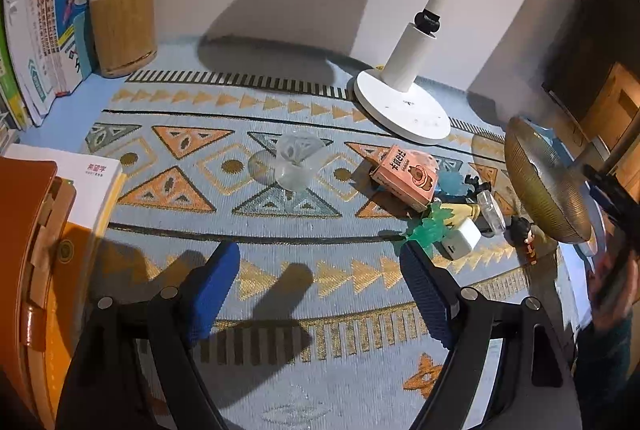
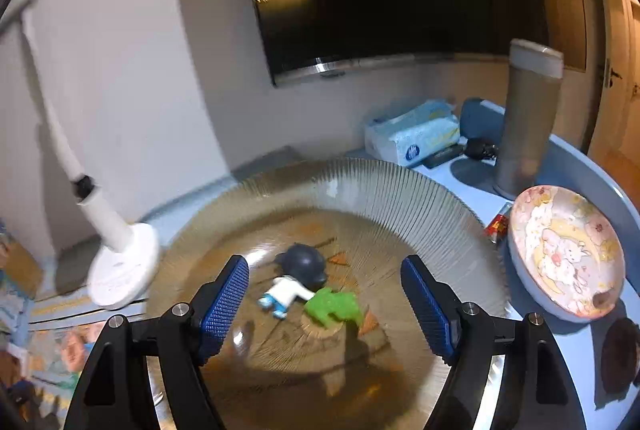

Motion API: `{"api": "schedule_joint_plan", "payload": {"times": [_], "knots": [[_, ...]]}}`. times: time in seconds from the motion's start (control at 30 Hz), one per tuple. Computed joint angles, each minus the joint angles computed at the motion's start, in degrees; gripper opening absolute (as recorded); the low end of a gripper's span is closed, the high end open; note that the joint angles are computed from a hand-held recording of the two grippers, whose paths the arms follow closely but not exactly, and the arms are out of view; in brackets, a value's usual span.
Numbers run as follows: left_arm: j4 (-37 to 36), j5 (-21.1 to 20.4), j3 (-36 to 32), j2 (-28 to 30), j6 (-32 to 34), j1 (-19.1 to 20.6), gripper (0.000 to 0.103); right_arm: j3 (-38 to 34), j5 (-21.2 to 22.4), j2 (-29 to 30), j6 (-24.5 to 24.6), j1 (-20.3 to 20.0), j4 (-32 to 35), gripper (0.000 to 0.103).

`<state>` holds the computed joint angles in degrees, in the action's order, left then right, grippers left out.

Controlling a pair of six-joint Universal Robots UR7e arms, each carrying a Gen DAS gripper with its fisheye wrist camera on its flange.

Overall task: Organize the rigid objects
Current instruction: 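Grasp the clear plastic cup with the left tool while the right tool grasps the cartoon boy figurine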

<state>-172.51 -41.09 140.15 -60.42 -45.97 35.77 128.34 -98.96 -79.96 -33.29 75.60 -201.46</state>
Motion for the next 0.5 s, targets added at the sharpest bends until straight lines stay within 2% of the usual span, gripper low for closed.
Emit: {"api": "schedule_joint_plan", "payload": {"times": [0.13, 0.27, 0.4, 0.5], "knots": [[-1.68, -0.33, -0.03, 0.43, 0.75, -0.56, 0.081, 7.31, 6.73, -9.51, -3.60, -1.32, 7.94, 0.080], [-2.17, -0.58, 0.73, 0.80, -0.25, -2.61, 0.081, 12.88, 9.44, -15.55, -7.44, -2.17, 12.15, 0.080], [-2.08, -1.09, 2.09, 0.50, -2.81, -5.37, 0.081, 15.90, 9.34, -19.10, -8.98, -2.14, 16.64, 0.080], [0.27, -0.31, 2.42, -0.57, -3.62, -7.40, 0.081, 17.48, 7.11, -19.99, -8.32, -1.24, 19.24, 0.080]]}}
